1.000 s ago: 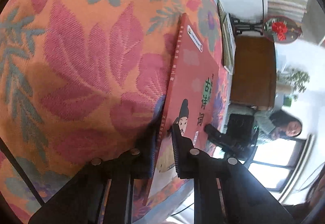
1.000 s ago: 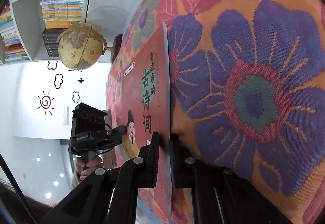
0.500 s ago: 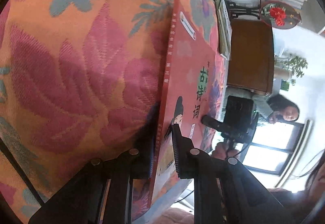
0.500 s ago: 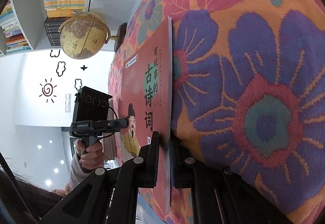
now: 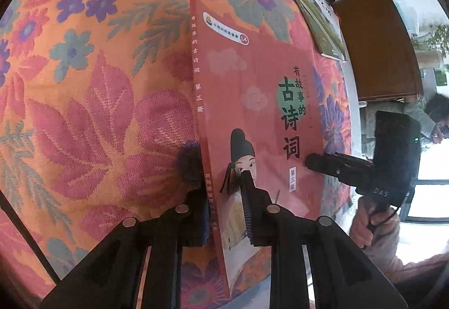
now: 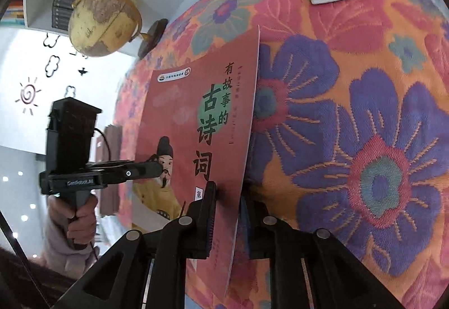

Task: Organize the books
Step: 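Lift the pink book upright with the right gripper, then carry the pink book toward the upright stack beside the globe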

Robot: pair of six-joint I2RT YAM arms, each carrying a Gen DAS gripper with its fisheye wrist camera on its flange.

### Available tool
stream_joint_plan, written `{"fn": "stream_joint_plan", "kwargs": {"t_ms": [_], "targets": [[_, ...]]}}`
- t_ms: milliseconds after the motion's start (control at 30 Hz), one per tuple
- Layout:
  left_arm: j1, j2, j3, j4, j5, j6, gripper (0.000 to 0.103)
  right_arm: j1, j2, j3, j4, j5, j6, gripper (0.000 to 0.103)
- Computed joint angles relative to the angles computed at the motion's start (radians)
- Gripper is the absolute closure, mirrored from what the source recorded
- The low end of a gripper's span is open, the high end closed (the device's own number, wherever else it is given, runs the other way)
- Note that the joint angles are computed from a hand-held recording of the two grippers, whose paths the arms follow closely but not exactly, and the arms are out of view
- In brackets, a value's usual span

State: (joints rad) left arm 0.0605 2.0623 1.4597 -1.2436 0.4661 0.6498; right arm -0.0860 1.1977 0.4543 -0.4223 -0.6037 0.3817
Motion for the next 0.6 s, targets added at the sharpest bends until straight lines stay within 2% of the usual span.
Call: {"fn": "stream_joint_plan", "kwargs": {"t_ms": [233,400,600], "targets": [[-0.014,-0.089,-0.099,0.111,-0.013,-0.037,0.08,0.068,-0.064,-0.021,0.024,0.093,0.065,0.086],[-0.048,-0.212,-0.229,0.251,-0.041,-0.047,0.08,0.113,-0.099,-0.013,0.007,0.151,0.062,0.086],[-0.071,-0.274,-0.255,0.281,-0.104,-0.029,0.08,0.169,-0.139,0.007,-0.018,0.161,0.078,0.086]]}}
